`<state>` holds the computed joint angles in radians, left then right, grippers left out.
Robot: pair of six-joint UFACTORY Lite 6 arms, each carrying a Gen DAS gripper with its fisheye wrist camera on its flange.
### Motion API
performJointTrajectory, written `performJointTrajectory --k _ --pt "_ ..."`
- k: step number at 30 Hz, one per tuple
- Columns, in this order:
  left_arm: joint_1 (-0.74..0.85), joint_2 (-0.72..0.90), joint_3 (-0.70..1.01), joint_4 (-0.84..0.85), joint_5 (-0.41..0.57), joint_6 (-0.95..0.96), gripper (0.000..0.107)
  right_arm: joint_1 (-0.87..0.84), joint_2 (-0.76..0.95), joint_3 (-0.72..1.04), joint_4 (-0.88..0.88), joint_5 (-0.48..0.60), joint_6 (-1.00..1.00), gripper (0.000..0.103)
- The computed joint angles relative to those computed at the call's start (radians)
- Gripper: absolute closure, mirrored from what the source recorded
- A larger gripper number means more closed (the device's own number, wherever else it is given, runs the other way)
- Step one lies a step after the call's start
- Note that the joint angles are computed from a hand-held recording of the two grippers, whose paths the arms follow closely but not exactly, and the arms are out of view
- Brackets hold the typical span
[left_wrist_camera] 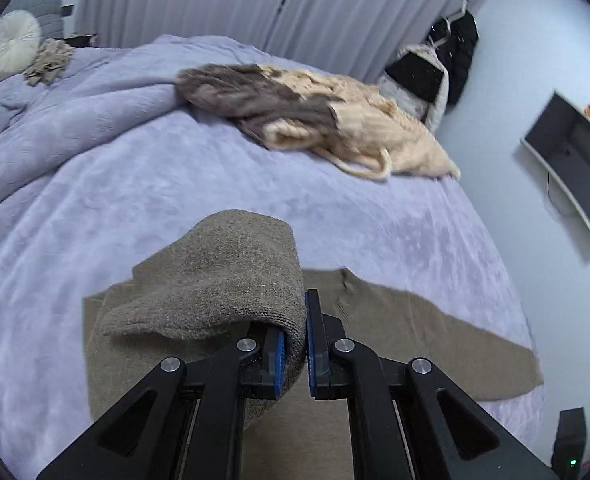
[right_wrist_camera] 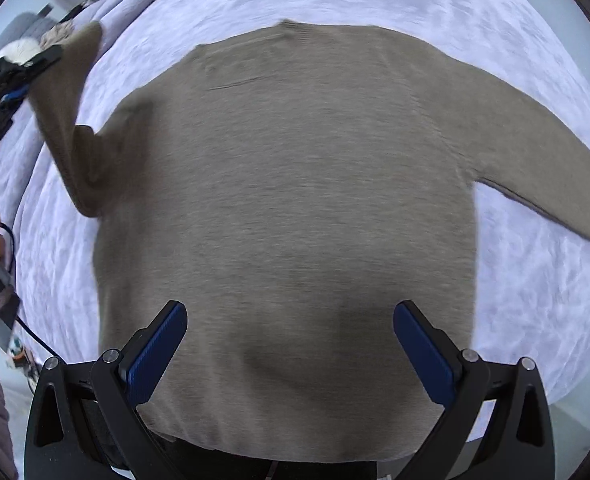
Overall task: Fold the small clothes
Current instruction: 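Carry the sleeve across the sweater body with the left gripper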
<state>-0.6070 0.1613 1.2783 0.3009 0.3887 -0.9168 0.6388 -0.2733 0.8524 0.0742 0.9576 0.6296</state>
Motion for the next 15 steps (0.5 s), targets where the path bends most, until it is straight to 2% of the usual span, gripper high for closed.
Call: performJointTrajectory --k 2,4,6,7,8,9,10,15 --pt "-0.086 0.168 0.128 0.041 0.058 -0.054 0.098 -0.077 -0.051 -0.062 0.011 0.009 -0.048 0.0" --pt "-0.136 0.324 0.25 -0.021 0.115 -0.004 0.097 -0.146 -0.093 -0.113 0.021 0.018 -0.101 0.0" --pt "-0.189 0.446 0.359 0.028 0.221 -0.044 0.083 -0.224 -0.126 -0.163 0.028 0.027 -0.162 0.0" --pt "-0.215 0.471 0.381 0.083 0.265 -0.093 0.065 -0.244 -0.129 -0.174 0.03 0.028 -0.178 0.0" --pt "-0.237 0.479 0.384 0.134 0.295 -0.145 0.043 -0.271 -0.131 -0.183 0.032 0.029 -0.201 0.0" --pt "-0.25 0.46 0.354 0.174 0.297 -0.192 0.036 -0.303 -0.126 -0.188 0.033 0.028 -0.227 0.0" --pt "-0.255 0.427 0.316 0.188 0.285 -0.211 0.033 -0.317 -0.123 -0.19 0.033 0.025 -0.239 0.0" --pt "-0.209 0.191 0.102 0.146 0.256 -0.139 0.033 -0.318 -0.013 -0.096 0.01 -0.01 -0.254 0.0"
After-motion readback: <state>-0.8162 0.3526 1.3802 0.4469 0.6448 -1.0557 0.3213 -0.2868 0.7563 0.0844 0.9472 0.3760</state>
